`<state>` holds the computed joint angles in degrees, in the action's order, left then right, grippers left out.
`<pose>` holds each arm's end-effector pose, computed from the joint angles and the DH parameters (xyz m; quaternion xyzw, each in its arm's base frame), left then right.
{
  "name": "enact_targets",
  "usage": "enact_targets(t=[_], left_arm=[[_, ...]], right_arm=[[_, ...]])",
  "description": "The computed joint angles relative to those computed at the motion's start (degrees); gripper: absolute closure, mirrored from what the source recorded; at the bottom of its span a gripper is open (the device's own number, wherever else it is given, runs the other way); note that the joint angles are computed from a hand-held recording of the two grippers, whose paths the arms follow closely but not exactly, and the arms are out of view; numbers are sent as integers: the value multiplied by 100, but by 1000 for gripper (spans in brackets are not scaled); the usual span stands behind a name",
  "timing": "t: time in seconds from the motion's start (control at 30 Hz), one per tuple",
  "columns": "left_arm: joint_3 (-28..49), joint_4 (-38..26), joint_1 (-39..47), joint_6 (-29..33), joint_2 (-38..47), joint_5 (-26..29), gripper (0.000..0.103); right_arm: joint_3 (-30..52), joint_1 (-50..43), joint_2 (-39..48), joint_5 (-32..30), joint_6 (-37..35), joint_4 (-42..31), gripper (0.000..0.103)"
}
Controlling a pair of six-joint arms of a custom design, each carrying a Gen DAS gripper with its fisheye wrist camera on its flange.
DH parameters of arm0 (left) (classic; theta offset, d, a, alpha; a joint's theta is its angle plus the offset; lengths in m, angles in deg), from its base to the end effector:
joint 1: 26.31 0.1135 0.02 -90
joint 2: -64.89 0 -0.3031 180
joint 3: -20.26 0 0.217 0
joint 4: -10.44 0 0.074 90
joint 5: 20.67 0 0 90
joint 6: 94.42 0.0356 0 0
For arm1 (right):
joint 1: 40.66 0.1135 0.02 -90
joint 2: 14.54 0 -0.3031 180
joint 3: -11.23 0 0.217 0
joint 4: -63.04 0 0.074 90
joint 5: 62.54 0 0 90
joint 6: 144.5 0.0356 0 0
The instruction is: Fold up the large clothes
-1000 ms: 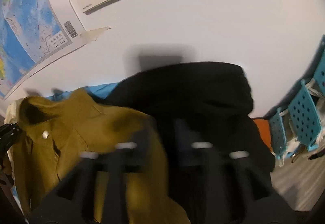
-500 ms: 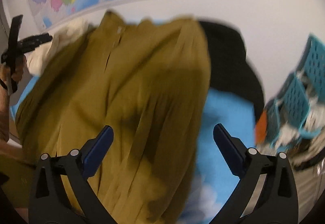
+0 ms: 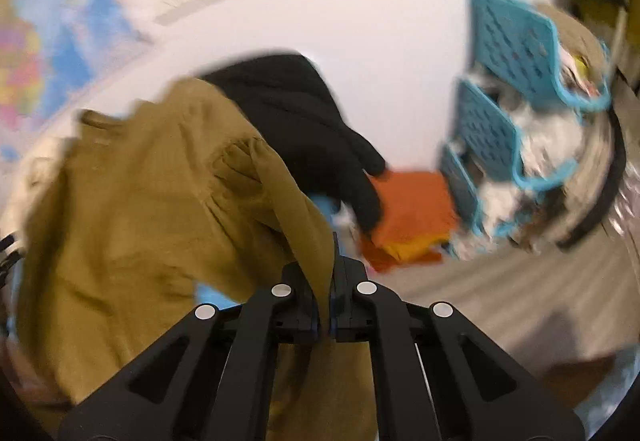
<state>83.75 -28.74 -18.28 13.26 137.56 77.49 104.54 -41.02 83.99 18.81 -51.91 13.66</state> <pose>0.2151 0.0252 0.2866 0.1036 0.9269 0.0140 0.3604 0.3443 0.0032 0.3045 0.0015 0.9502 0.0777 0.3017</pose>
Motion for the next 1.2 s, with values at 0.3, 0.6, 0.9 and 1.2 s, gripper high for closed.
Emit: enact_targets(t=[0.3,0.6,0.9,1.2], left_arm=[[-372,-346,387,328,-551,823,18],[-645,-90,-785,146,13,-582,83],[305,-711,565,71,-521,1063,57],[611,-606,123,-60,-644,2244,37]], right_arm=[[-1843,-470,-674,-823,-85,1221,6],[-987,-766,-845,-1723,-467,-277,97],[2274,1049,-548,-2735,-221,-2498,96],[4277,3251,1779,-2385,433,-2678,74]])
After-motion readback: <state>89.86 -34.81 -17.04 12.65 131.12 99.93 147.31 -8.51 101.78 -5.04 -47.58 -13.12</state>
